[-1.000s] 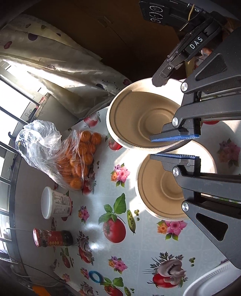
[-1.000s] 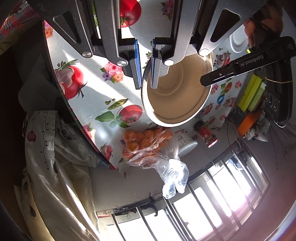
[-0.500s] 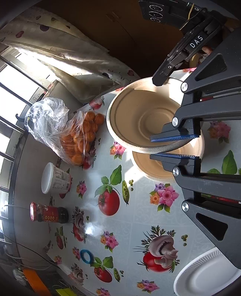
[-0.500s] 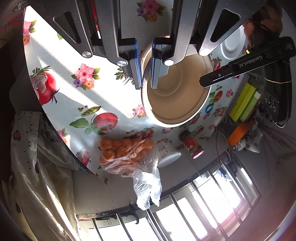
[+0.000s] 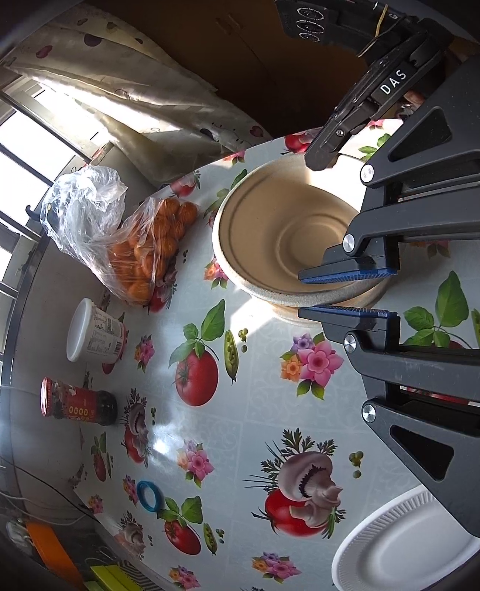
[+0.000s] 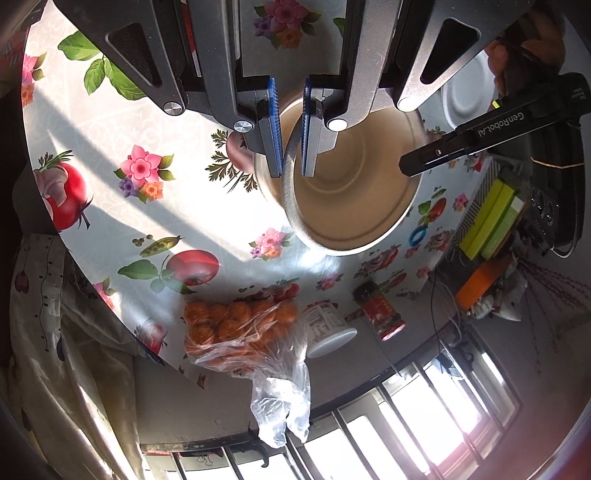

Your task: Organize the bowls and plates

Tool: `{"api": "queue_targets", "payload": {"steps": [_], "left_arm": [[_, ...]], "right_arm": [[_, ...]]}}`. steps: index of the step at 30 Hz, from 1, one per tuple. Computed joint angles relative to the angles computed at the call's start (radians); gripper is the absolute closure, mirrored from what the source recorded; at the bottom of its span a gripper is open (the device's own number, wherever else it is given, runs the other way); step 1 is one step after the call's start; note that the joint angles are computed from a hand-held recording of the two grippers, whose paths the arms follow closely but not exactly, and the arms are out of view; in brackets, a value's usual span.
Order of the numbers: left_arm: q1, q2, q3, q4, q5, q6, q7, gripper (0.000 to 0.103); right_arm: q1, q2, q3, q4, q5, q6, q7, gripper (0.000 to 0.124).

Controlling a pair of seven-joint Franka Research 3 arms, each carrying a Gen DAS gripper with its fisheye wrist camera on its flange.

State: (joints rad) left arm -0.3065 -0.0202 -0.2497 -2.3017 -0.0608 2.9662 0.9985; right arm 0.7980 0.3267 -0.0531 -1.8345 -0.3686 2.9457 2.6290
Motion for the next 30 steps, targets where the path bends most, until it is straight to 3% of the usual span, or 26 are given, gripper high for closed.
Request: {"api": "queue_targets", "payload": {"steps": [30], "left_arm": [[0.016, 0.045, -0.003, 0.013, 0.188, -0.012, -0.145, 0.091]], "right_arm": [[0.0, 0.029, 0.004, 0.012, 0.059, -0.013, -0.05, 0.113]]}}
